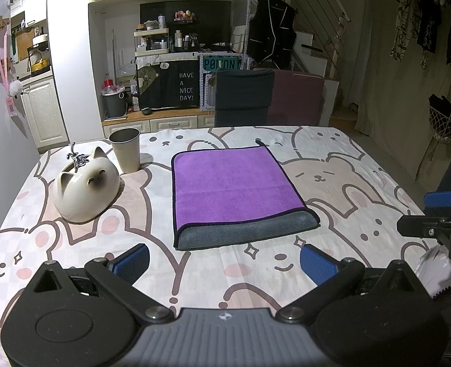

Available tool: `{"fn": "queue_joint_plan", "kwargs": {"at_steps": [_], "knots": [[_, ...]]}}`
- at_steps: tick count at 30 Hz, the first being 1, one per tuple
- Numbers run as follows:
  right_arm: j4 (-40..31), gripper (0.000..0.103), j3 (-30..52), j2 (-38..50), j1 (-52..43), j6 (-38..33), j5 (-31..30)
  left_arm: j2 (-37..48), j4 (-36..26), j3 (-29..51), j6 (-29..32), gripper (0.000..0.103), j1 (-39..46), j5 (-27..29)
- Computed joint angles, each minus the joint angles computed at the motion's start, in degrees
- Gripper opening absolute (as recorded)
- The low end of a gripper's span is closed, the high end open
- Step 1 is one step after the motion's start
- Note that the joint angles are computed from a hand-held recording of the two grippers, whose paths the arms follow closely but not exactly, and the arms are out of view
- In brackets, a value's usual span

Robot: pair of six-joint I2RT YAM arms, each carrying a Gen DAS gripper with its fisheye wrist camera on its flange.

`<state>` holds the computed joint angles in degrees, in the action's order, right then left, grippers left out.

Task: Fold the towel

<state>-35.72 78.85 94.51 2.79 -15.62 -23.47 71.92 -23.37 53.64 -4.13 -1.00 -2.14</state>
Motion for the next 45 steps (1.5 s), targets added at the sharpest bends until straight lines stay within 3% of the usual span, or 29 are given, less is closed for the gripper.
{"fn": "queue_joint_plan", "kwargs": {"at_steps": [15, 37, 45], "knots": [[-1.02, 0.103, 3.87, 4.72, -0.73, -1.14, -1.92, 5.0, 2.96, 1.24, 0.01, 0.103, 1.03, 1.38], [3.61, 0.103, 15.08, 22.52, 2.05, 1.52, 4.27, 26.81, 12.77, 9.87, 1.89, 0.103, 6.33, 5.77], [3.17, 0.103, 21.03, 29.64, 2.75, 0.97, 6.44, 34.5, 14.15, 15.37, 4.53, 0.103, 7.72, 4.66]]}}
